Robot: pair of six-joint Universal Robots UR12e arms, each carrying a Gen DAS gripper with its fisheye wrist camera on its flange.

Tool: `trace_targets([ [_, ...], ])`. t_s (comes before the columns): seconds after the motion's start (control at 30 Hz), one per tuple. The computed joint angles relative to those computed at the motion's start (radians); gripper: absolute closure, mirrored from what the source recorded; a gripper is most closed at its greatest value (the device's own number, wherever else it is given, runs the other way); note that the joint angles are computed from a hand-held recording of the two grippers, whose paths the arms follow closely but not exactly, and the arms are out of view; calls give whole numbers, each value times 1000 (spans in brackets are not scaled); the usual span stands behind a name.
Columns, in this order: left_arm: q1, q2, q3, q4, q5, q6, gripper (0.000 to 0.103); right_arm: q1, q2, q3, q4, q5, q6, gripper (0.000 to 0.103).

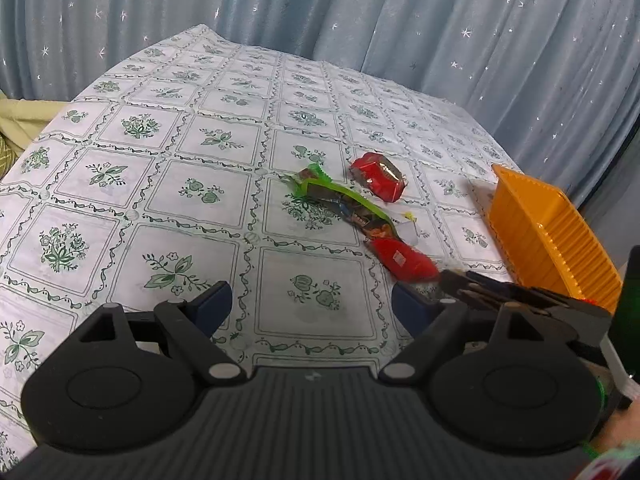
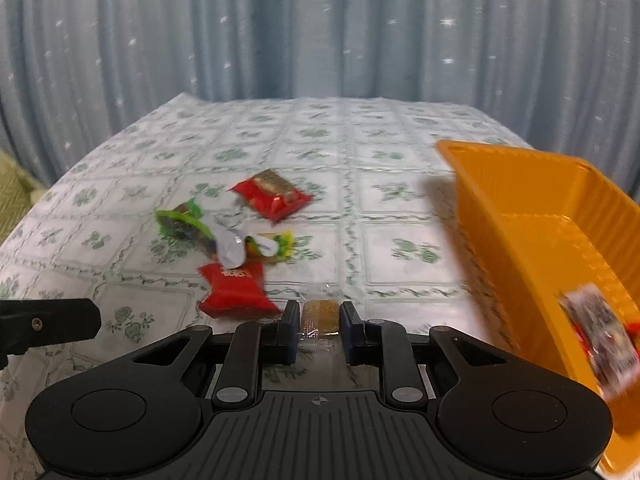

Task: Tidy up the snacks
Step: 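Grasp the brown square candy with the right tool while left grasps red candy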

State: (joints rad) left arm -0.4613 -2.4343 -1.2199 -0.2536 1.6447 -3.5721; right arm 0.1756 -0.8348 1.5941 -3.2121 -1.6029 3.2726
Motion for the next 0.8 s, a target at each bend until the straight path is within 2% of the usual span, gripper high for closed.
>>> trace_targets([
  [0.2,7,-19,26,22,-60,10,18,-4,-10,24,-36,107,-92,81],
  [0.37,11,-63,105,-15,-138,91,29,-9,-37,65,-23,50,3,81],
  [0.43,8,-85,146,-47,-153,134,39,-11,-49,87,-26,37,19,81],
  [0.57,-4,-124,217,-106,-145,204,52,-13,-65,121,-39,11,43,81],
  [0.63,-11,-142,250,-132,-136,239,62,-15,-69,129,-42,8,54,81],
  [0.77,-22,-167,301,-199,-99,291,66,-15,-71,131,-49,1,58,81],
  [0.8,-26,-171,308,-211,-79,304,70,-17,-71,131,-50,2,61,81],
])
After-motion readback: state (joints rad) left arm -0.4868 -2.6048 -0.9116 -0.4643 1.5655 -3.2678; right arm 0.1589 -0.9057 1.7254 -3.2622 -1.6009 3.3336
